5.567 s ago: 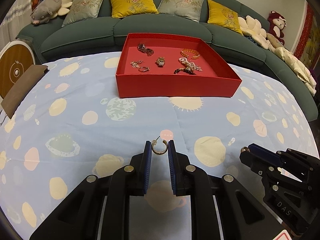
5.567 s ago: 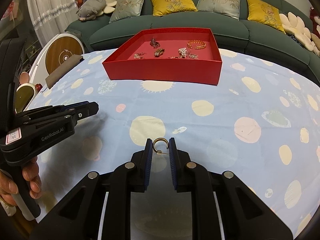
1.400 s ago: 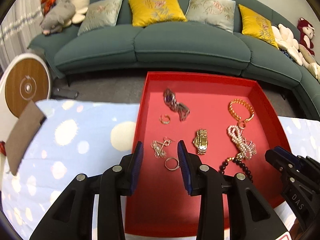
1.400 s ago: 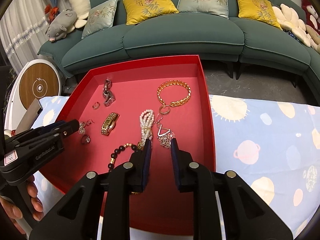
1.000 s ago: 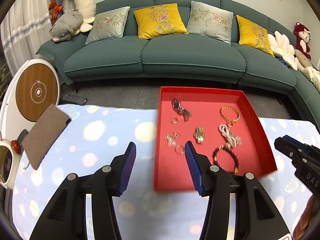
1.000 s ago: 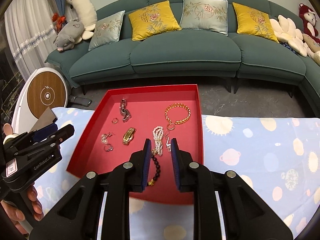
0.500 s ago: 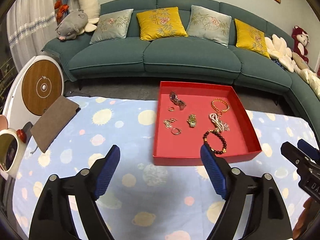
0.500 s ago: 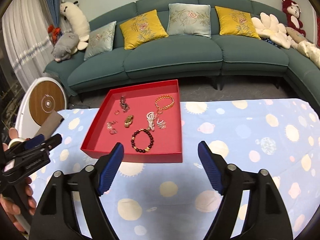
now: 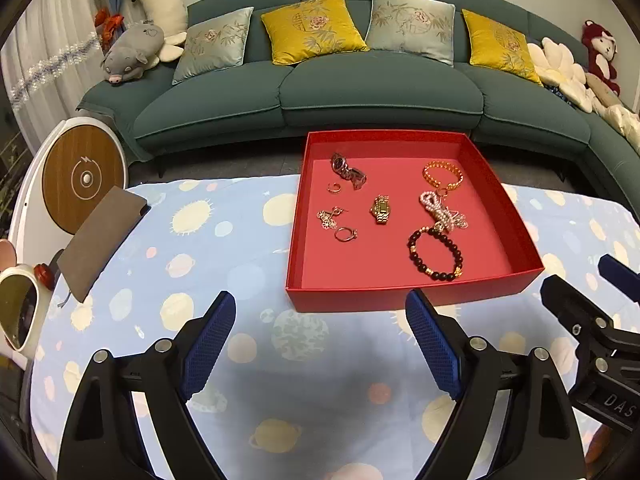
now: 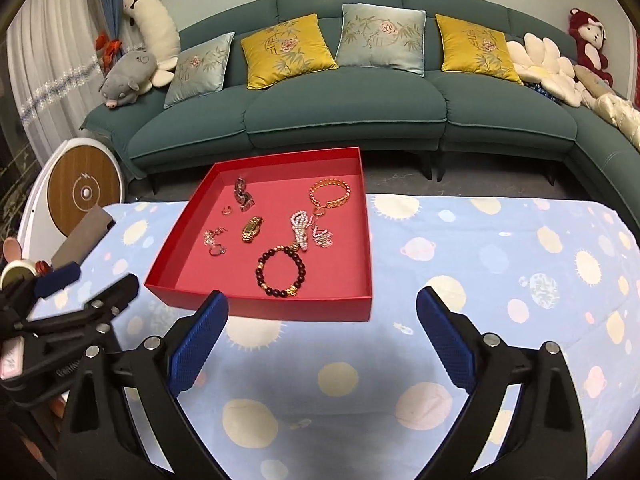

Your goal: Organize jewelry

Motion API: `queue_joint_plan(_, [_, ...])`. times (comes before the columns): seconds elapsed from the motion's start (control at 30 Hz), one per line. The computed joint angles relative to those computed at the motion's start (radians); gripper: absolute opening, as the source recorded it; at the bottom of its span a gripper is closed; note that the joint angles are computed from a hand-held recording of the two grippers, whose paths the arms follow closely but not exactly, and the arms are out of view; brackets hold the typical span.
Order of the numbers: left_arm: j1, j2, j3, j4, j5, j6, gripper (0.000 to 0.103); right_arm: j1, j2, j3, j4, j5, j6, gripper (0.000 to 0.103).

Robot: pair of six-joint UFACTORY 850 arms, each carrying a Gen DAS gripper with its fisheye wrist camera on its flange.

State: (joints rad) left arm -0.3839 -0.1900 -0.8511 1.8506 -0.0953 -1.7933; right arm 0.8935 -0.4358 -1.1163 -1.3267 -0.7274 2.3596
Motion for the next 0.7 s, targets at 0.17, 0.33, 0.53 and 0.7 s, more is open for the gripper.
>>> queue_joint_plan(0.17, [0.011, -0.032, -0.017, -0.26, 0.013, 0.264, 0.084, -0.006, -0.023, -0.014, 0.079, -0.008, -0.106, 0.093])
queue_joint_plan(0.33, [0.014, -0.038, -0.019, -0.351, 0.023, 0.351, 0.084, -0.017, -0.005, 0.016, 0.066, 0.017, -0.051, 0.093])
queue_joint_plan(0.53, [0.008, -0.037, -0.015, -0.3, 0.018, 0.312, 0.084, -0.011, -0.006, 0.01, 0.071, 0.005, -0.072, 0.093])
queue_joint_plan(0.7, [0.006, -0.036, -0.014, -0.258, 0.015, 0.272, 0.084, -0.005, -0.014, -0.001, 0.072, 0.01, -0.087, 0.094])
